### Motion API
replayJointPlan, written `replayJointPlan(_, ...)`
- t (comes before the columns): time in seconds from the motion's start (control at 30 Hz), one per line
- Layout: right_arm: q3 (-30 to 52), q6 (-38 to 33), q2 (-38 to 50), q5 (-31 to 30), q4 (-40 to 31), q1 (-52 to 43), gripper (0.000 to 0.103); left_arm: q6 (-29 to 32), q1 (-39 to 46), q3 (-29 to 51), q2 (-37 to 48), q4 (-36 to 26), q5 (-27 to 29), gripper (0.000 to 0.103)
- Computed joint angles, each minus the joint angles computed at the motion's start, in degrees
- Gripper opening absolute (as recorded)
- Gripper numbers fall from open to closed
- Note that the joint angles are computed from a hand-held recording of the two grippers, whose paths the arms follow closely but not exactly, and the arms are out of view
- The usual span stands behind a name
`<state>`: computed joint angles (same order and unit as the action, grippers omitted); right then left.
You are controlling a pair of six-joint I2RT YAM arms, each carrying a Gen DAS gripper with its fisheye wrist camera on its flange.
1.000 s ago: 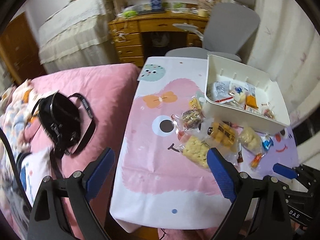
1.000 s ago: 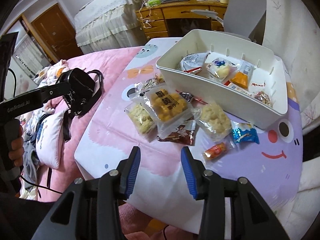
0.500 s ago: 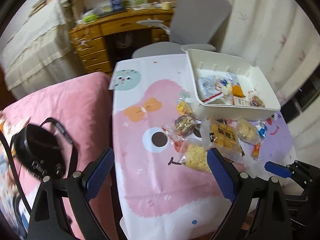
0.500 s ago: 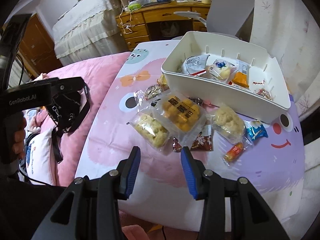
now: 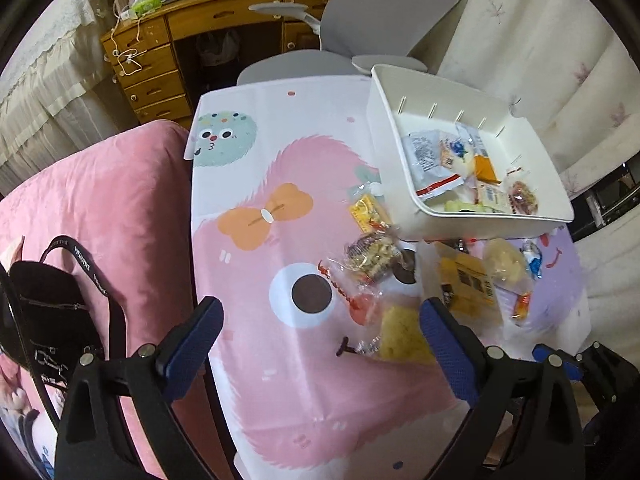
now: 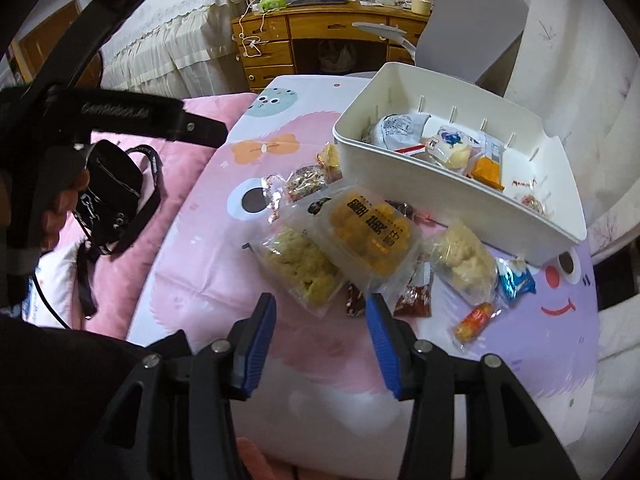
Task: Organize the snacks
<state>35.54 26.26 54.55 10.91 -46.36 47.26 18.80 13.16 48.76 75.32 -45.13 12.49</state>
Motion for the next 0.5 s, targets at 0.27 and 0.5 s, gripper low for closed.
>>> replayJointPlan(0.27, -3.41, -12.77, 6.68, 0.3, 10.66, -4.91, 0.052, 0.68, -4.3, 1.74, 12.13, 6.42, -1.46, 0.098)
replayJointPlan(0.5, -6.05, -21.03, 12.91, 1.16, 20.23, -5.33, 0.052, 2.84, -8.32, 4.67, 22.48, 10.88, -3.62, 0.094)
